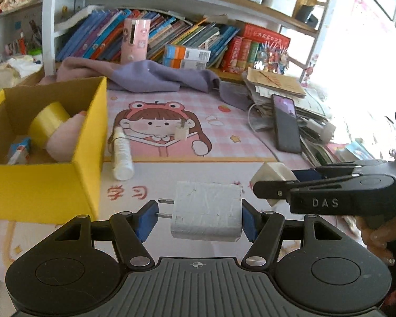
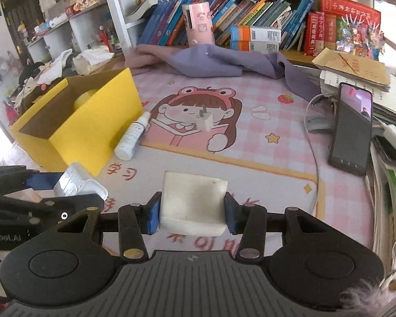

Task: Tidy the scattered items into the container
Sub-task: 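Carry the charger and cube plug in both tools over the yellow box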

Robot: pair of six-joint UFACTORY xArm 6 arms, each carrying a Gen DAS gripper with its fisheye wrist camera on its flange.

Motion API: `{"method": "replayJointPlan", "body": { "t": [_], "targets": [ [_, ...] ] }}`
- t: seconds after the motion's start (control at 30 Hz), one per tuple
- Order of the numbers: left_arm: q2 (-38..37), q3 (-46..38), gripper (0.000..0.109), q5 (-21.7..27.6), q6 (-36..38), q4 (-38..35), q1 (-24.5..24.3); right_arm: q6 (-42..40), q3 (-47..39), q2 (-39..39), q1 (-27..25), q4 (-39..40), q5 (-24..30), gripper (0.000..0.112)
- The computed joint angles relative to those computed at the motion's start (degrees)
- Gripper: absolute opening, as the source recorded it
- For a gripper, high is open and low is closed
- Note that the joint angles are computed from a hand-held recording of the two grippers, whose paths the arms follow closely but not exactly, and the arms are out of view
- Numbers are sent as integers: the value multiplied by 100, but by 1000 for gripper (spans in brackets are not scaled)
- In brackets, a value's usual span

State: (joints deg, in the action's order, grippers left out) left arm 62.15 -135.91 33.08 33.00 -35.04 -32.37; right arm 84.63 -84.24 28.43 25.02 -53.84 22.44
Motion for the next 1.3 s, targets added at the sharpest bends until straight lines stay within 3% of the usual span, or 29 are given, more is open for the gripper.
{"method": "replayJointPlan", "body": {
  "t": [0.13, 0.37, 0.47, 0.57, 0.97, 1.3],
  "targets": [
    [-1130, 1814, 65, -545, 1056, -911, 143, 421, -241, 76, 423, -216, 448, 44],
    [-2316, 3564, 65, -938, 2229, -1869, 420, 520, -852, 395, 1235, -207, 1157, 44],
    [-2619, 4052, 65, -1226, 2370, -1861, 490, 368, -1246, 641, 1527, -75, 1438, 44],
    [-2865, 4413, 65, -1488, 2446, -1875, 569, 135, -1654, 870, 1738, 111, 1680, 44],
    [-3553, 5252, 65, -1665, 3866, -3253, 909, -805, -3121, 1704, 2220, 733, 2351, 44],
    [-3644, 5464, 65, -1889, 3798, -3094, 1168, -1871, -5112, 2981, 2315, 1365, 2587, 44]
  ]
}}
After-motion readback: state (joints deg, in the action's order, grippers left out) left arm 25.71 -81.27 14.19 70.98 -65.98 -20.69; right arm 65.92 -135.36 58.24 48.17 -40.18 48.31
